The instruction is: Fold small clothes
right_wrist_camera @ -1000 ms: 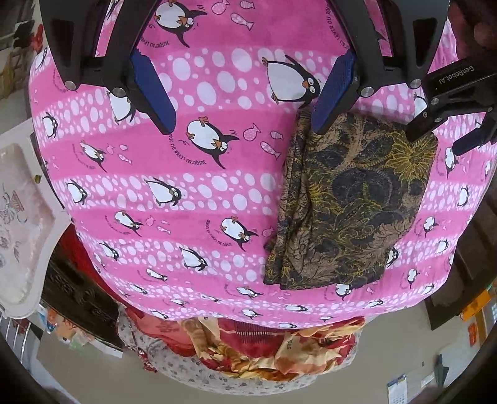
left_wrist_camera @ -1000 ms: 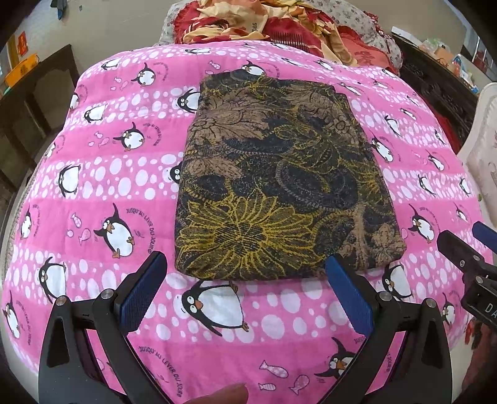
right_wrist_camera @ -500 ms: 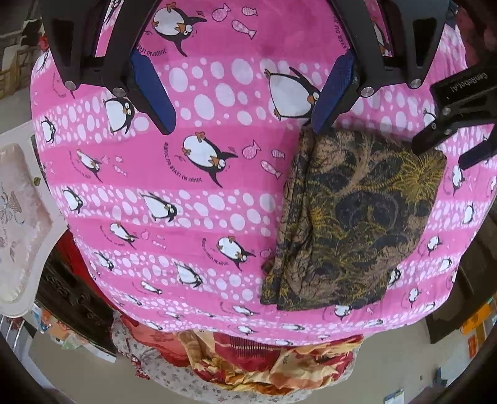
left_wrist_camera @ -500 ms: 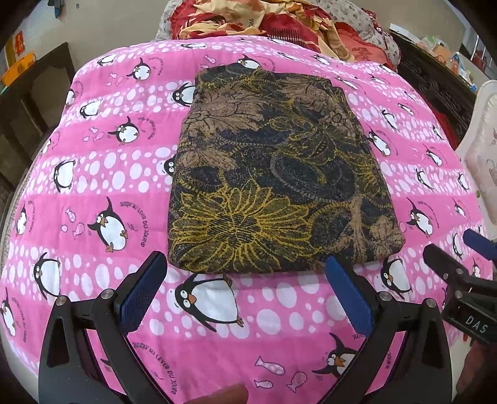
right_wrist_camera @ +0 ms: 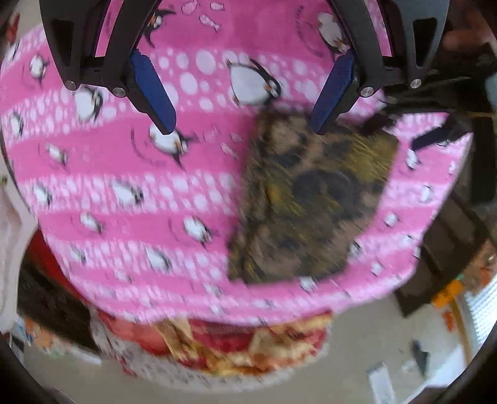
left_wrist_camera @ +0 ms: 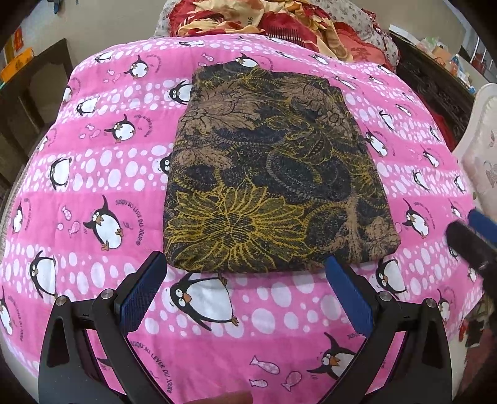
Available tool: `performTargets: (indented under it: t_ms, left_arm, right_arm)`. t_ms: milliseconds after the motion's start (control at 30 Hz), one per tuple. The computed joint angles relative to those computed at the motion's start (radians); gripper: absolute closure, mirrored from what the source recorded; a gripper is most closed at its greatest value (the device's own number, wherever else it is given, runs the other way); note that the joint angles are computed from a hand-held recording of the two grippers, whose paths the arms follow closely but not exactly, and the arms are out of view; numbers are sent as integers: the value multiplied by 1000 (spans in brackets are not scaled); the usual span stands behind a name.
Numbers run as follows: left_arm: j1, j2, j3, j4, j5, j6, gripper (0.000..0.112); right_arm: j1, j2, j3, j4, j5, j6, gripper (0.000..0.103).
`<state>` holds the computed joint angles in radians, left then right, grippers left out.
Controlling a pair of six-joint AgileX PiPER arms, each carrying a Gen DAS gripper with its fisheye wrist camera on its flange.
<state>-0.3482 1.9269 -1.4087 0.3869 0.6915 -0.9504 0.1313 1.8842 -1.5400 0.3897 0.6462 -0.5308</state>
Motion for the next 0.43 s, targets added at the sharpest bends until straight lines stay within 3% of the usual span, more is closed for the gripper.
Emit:
performTargets:
  t_ms: [267, 433]
  left_arm:
    - [3, -13, 14, -15, -32, 18, 10]
    - [-29, -29, 32, 99, -44, -62, 10]
  right_arm:
    - [14, -19, -34, 43, 10, -24, 16]
    - [16, -22, -30, 41, 8, -22, 16]
